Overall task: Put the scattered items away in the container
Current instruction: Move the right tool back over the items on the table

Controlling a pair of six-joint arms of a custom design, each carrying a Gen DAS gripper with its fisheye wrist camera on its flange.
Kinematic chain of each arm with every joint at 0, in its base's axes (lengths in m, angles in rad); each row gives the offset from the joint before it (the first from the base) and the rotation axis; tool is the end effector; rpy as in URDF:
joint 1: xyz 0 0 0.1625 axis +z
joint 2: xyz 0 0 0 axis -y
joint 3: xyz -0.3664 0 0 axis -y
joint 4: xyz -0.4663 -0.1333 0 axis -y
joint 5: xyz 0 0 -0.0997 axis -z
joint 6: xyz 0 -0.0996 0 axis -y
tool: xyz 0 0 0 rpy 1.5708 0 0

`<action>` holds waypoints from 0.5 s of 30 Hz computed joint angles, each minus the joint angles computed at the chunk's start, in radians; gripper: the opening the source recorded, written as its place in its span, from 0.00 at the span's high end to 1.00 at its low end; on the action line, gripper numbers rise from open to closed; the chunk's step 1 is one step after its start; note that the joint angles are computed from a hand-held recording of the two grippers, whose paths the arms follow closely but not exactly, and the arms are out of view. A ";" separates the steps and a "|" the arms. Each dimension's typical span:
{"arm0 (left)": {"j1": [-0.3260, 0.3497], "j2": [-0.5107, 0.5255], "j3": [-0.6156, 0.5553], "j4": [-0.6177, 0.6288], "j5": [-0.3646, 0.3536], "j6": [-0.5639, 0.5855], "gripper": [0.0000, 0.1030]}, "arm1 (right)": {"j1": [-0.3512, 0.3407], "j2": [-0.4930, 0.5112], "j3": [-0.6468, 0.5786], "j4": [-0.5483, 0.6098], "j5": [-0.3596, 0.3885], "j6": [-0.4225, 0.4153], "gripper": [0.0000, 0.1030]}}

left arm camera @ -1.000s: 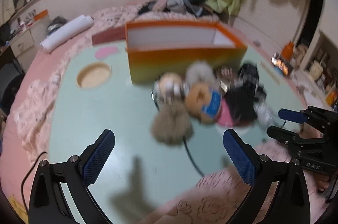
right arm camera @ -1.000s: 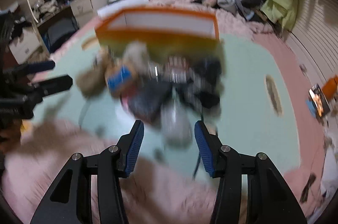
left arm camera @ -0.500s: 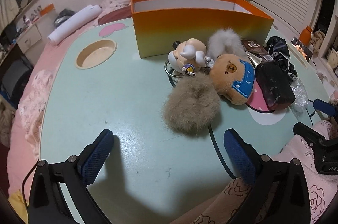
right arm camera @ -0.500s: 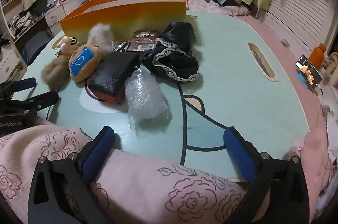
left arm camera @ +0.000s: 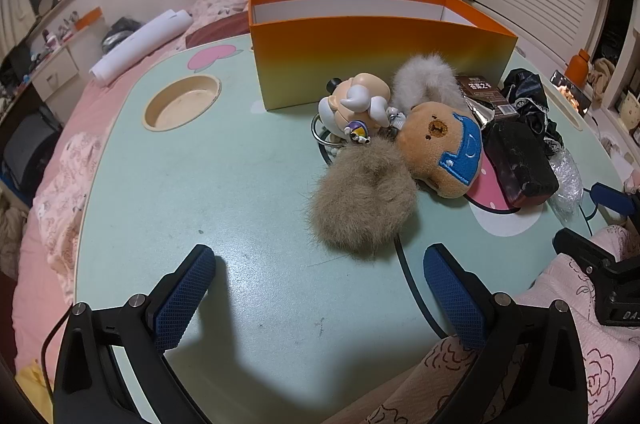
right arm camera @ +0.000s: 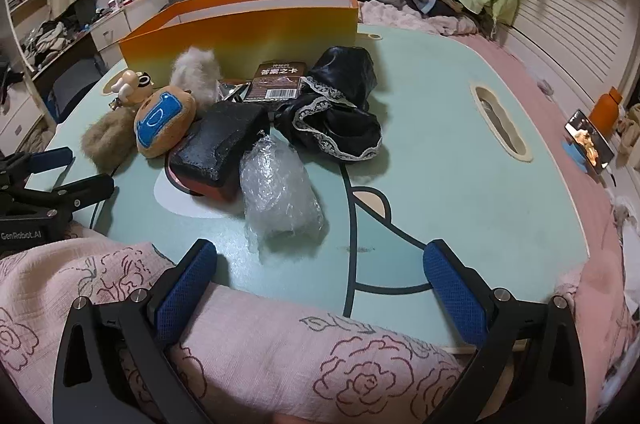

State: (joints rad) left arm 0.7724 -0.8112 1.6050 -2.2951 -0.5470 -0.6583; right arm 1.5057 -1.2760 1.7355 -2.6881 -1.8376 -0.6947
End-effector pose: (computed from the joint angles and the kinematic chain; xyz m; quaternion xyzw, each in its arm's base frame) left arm -0.3312 -0.6275 0.0371 0.0780 0.8680 -0.3033 0.3855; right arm 0.0637 -0.6676 0.2912 0.2496 -0.9052 0.2506 0.2356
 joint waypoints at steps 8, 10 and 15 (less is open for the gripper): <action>-0.002 -0.001 0.003 -0.001 0.000 0.001 0.00 | 0.002 0.009 -0.005 -0.014 -0.008 0.004 0.00; -0.002 -0.001 0.004 -0.003 0.000 0.003 0.00 | 0.002 0.010 -0.006 -0.014 -0.008 0.004 0.00; -0.003 -0.001 0.004 -0.003 -0.001 0.003 0.00 | 0.002 0.010 -0.005 -0.016 -0.008 0.005 0.00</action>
